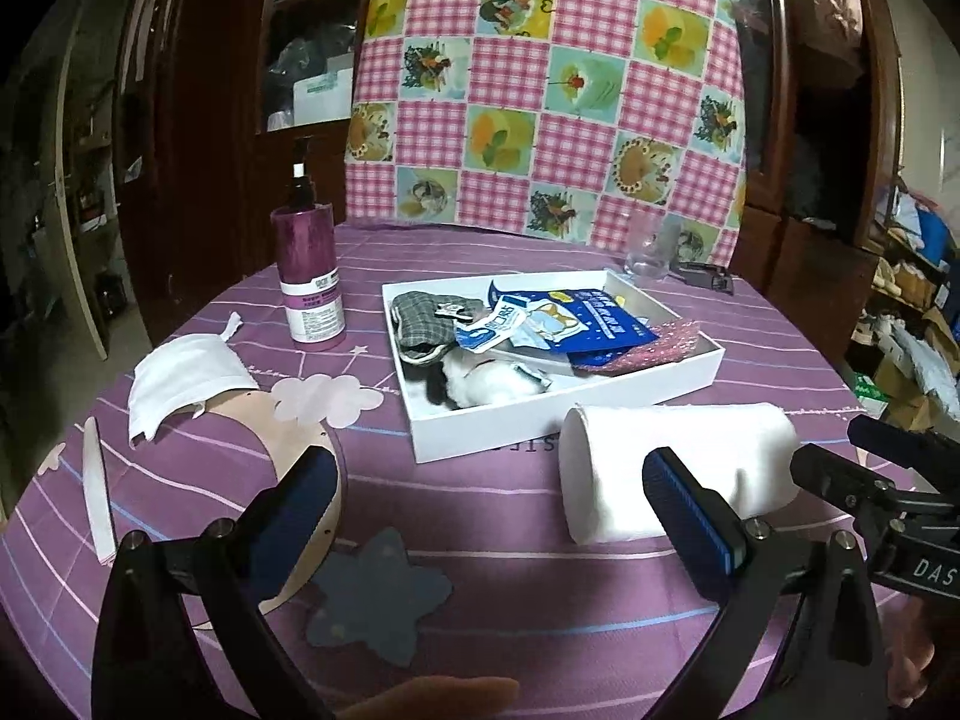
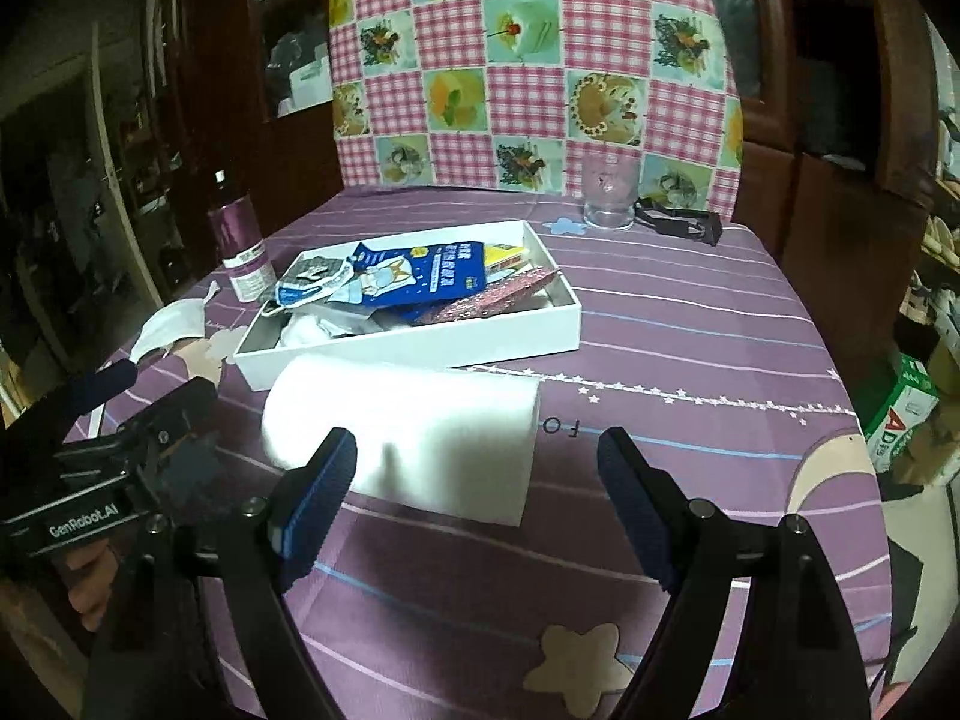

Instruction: Organize soft objects

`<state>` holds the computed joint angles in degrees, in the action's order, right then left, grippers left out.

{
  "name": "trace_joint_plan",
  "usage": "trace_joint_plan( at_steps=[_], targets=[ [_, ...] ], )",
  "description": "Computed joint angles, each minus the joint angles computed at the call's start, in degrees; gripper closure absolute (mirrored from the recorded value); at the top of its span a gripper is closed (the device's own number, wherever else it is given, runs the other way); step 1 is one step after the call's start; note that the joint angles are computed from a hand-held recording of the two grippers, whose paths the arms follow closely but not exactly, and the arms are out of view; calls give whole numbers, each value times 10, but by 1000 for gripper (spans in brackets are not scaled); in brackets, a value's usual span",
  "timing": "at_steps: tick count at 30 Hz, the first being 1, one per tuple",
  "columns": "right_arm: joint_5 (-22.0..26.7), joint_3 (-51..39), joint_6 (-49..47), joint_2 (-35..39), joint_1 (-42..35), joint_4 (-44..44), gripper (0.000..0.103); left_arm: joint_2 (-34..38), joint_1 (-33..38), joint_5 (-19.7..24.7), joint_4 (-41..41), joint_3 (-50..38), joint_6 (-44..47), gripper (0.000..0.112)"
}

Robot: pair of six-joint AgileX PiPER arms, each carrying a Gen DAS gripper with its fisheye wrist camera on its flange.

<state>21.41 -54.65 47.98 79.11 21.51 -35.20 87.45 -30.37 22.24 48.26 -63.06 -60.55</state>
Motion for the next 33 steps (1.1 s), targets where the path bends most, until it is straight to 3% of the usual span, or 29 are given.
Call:
trace_joint_plan(
  at_steps=[4, 8, 33],
  targets=[
    [7, 14, 71, -12, 9, -65, 21, -4, -5, -3, 33, 6, -31, 9],
    [5, 14, 72, -11, 3, -60, 21, -12, 3, -25, 22, 14, -23, 9],
    [2, 15, 74, -10, -4, -51, 21, -1, -2, -3, 34, 5, -37, 9]
  ],
)
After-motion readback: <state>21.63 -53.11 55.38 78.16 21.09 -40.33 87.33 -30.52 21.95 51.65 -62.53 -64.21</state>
